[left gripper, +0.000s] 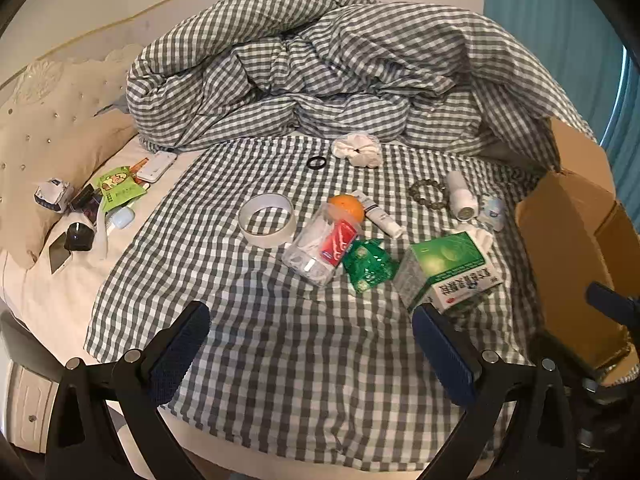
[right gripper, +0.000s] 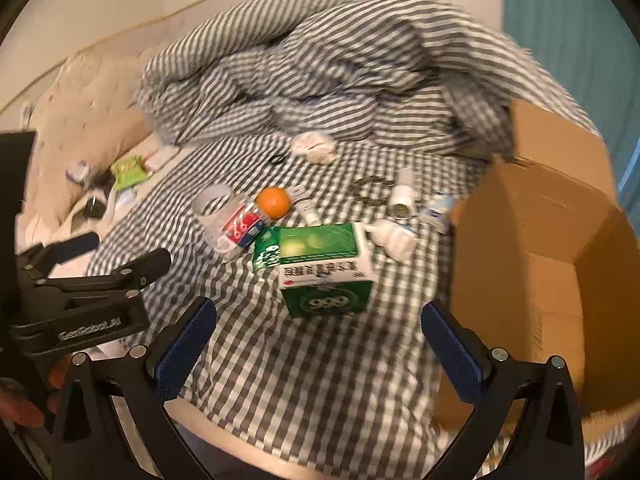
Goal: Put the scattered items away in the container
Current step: 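Grasp the green medicine box with the right gripper and lift it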
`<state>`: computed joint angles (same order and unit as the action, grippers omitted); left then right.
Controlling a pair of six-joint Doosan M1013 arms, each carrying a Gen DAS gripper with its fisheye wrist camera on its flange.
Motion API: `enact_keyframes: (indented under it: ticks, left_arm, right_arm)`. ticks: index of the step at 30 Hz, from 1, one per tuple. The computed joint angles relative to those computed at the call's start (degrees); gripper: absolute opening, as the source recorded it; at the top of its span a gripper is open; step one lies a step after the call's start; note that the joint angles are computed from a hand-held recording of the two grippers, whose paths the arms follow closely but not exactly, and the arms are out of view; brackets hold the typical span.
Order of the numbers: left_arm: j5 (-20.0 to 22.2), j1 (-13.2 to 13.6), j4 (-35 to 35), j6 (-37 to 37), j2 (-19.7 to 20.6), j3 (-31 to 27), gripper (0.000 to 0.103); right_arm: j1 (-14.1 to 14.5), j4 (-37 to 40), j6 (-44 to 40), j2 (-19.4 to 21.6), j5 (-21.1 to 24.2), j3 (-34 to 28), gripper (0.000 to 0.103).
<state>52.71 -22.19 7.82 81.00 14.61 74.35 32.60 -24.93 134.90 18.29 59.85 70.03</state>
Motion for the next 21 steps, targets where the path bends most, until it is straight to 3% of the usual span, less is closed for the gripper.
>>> enact_keyframes:
  ticks: [13, 21]
  left_arm:
    - [3.23, 1.73, 1.70, -2.51, 5.40, -3.29, 0.103]
    - [5.39, 2.06, 1.71, -2.88, 8.00, -4.85, 0.103]
  right_arm:
    - [-4.96, 9.02, -9.04, 7.55, 2.01, -5.04, 0.103]
    - [-6.17, 11.64, -12.14, 10.79, 4.46, -6.39, 0.103]
